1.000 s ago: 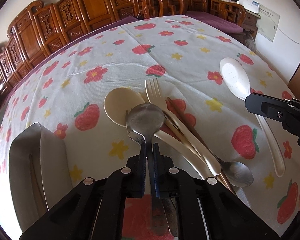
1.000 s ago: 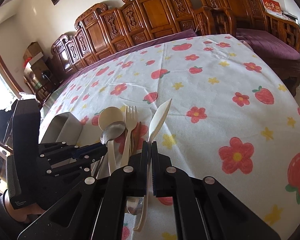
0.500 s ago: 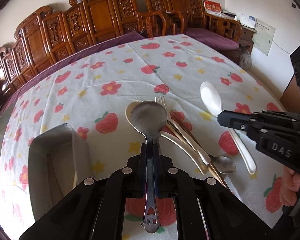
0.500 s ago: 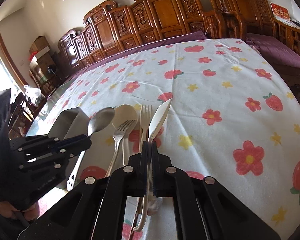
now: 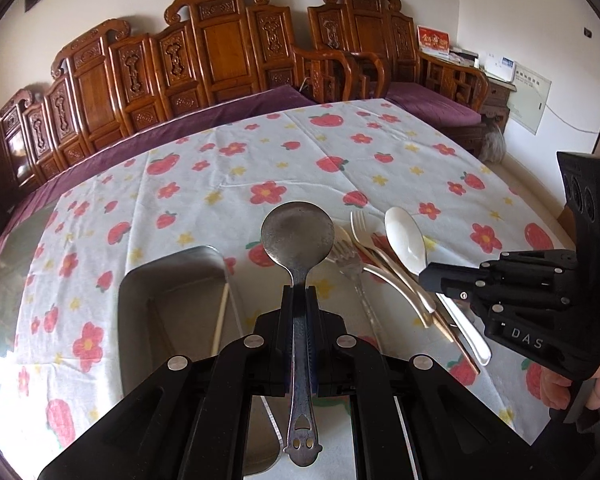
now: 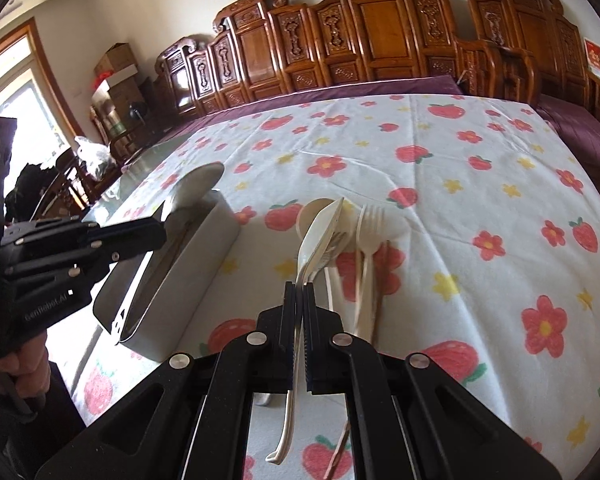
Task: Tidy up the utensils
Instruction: 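Carry the metal spoon into the tray with the left gripper and release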
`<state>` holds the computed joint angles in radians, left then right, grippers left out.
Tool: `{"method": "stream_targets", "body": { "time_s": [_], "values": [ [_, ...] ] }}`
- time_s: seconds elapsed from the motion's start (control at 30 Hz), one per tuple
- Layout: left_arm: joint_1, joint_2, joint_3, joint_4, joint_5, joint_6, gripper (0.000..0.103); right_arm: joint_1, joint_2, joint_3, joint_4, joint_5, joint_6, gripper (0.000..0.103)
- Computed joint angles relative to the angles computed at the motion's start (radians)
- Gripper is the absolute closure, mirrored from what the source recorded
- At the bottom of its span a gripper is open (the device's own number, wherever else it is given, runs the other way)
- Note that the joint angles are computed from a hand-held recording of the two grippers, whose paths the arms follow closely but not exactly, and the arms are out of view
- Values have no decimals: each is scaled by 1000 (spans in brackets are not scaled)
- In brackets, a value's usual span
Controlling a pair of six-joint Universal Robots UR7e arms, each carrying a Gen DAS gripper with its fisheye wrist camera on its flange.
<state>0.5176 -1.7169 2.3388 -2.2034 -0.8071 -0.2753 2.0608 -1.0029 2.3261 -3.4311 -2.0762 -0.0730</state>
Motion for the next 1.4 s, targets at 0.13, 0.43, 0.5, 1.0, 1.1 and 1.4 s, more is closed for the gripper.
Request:
{"method": "stream_targets", "body": {
  "time_s": [0.13, 0.43, 0.5, 1.0, 1.1, 1.4],
  "values": [
    [14, -39, 1, 9, 1, 20, 98, 23, 16, -10, 12, 8, -3, 98],
    [90, -105, 17, -15, 19, 66, 98, 43, 50, -26, 31, 3, -4, 98],
    [120, -102, 18, -27, 25, 71, 98, 43, 55, -26, 29, -3, -4, 98],
    [237, -28, -1, 25, 93, 46, 98, 37, 75, -30, 29, -31, -3, 98],
    [249, -18, -6, 37, 87, 39, 98, 37, 74, -29, 29, -33, -4, 98],
    [247, -30, -4, 43, 88, 22, 97, 40, 68, -26, 47, -33, 7, 98]
  ]
}}
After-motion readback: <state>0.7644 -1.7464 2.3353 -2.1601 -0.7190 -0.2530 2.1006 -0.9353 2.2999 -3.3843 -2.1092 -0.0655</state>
